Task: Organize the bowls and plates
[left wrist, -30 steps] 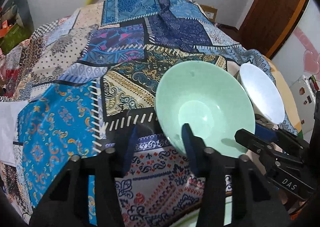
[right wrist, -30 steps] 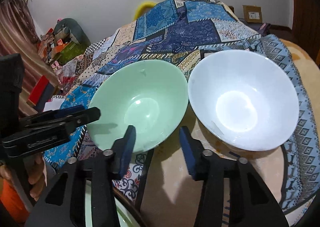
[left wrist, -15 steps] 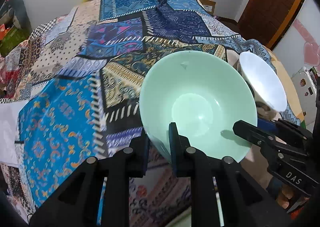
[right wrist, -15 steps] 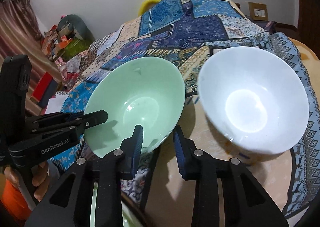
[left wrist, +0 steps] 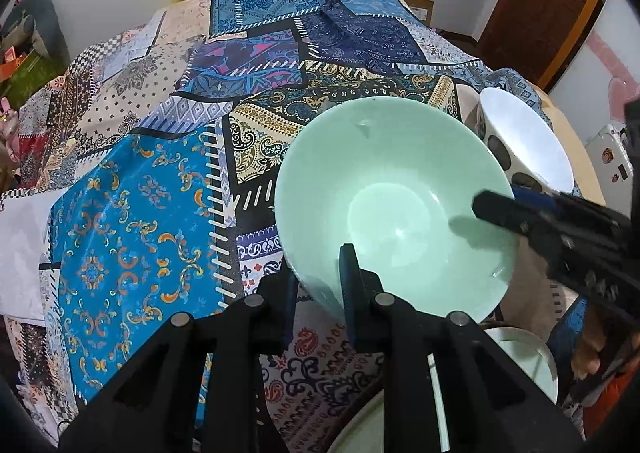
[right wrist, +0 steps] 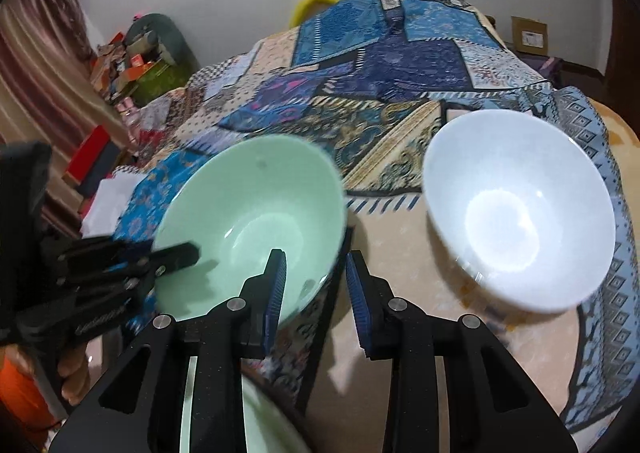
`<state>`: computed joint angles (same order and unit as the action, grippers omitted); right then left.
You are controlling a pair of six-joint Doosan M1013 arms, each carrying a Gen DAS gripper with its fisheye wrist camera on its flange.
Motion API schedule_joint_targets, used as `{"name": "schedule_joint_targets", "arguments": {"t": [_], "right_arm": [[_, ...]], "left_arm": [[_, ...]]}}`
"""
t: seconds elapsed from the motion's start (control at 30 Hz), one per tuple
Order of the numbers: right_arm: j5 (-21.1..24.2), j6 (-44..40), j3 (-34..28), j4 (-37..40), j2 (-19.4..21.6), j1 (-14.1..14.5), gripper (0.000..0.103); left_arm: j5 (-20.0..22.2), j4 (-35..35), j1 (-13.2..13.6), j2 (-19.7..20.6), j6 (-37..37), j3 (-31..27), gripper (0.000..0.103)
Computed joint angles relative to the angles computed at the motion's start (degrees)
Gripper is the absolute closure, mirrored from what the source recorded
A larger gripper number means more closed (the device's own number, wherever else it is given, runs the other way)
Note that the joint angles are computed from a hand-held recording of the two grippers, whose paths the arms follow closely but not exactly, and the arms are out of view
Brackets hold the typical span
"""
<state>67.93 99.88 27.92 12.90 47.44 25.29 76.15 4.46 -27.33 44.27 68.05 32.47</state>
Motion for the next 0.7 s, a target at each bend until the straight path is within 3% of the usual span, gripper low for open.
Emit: {"name": "schedule_joint_targets", "arguments": {"t": [0.13,0.2,0.47,0.7], "right_arm": [[1.9,-0.5,-3.1,0.0,1.9,0.1,0.075],[2.6,-1.2,-3.9,0.4,2.4,0.1,0.084],[-0.3,-1.1,0.2,-0.8,-0.2,0.6,0.087],[-3.5,-1.2,4.5,-1.7,-3.7,1.1,0.087]], "left_arm": [[-0.5,-0.8,0.3,-0.1,0.1,0.4,0.083],[-0.8,-1.1,0.3,-0.2,0.0,0.4,0.083],[-1.8,-1.2,-0.1,-1.4,-0.8,2.0,0.083],[-4.5,-0.1,-1.0,-5.0,-2.4,5.9,0.083]]}}
